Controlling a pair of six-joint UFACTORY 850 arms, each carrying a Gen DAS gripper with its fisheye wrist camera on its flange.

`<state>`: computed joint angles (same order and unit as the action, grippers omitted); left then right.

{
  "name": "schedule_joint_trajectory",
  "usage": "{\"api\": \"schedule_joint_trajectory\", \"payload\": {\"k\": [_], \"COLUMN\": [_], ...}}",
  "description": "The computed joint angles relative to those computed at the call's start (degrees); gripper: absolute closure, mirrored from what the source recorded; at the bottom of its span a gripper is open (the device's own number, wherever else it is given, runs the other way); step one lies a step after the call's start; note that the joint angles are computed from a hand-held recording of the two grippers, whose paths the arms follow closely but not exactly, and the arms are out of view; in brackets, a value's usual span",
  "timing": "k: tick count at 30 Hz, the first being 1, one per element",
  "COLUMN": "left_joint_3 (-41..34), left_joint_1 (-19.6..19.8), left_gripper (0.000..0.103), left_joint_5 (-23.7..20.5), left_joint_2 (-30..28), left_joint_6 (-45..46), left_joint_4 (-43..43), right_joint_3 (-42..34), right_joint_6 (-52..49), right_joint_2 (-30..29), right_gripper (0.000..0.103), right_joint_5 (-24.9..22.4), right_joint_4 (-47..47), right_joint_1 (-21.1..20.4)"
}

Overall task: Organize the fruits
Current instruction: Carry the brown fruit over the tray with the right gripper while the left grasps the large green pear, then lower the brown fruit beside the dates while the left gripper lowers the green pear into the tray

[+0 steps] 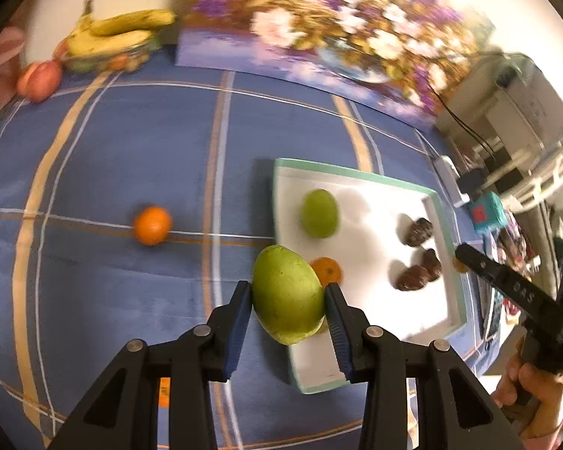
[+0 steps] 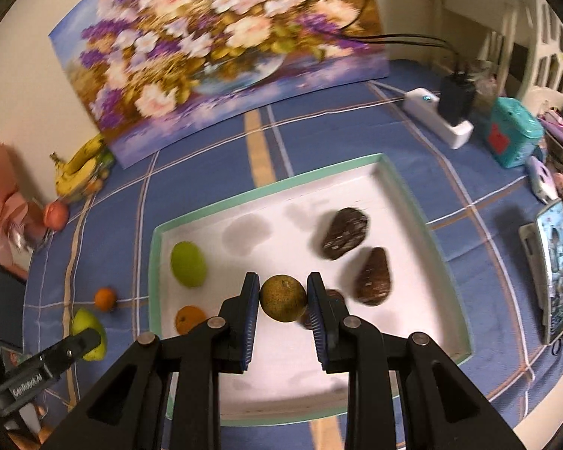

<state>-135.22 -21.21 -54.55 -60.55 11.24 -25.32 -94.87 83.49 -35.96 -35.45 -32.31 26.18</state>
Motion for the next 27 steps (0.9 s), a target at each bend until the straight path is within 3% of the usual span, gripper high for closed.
{"api": "schedule_joint_trajectory", "payload": {"k": [10, 27], "left_joint_3": [1.5, -3.5], "left_joint_1": [-3.4, -6.2], "left_gripper": [0.061, 0.061], "left_joint_5": [-0.6, -7.5], "left_joint_2": [1.3, -3.8], "left_joint_6": [5.4, 3.3], "left_joint_4": [0.0, 6.9], "right_joint_3": [2.5, 1.2], "right_joint_6": [2.7, -8.4], "right_joint_2": [2.4, -0.6], "right_gripper": [0.076, 0.076], "right_joint_5": [-2.1, -4.8], "right_joint_4": [-3.0, 9.0], "right_joint_1": [-0.1, -1.0]}}
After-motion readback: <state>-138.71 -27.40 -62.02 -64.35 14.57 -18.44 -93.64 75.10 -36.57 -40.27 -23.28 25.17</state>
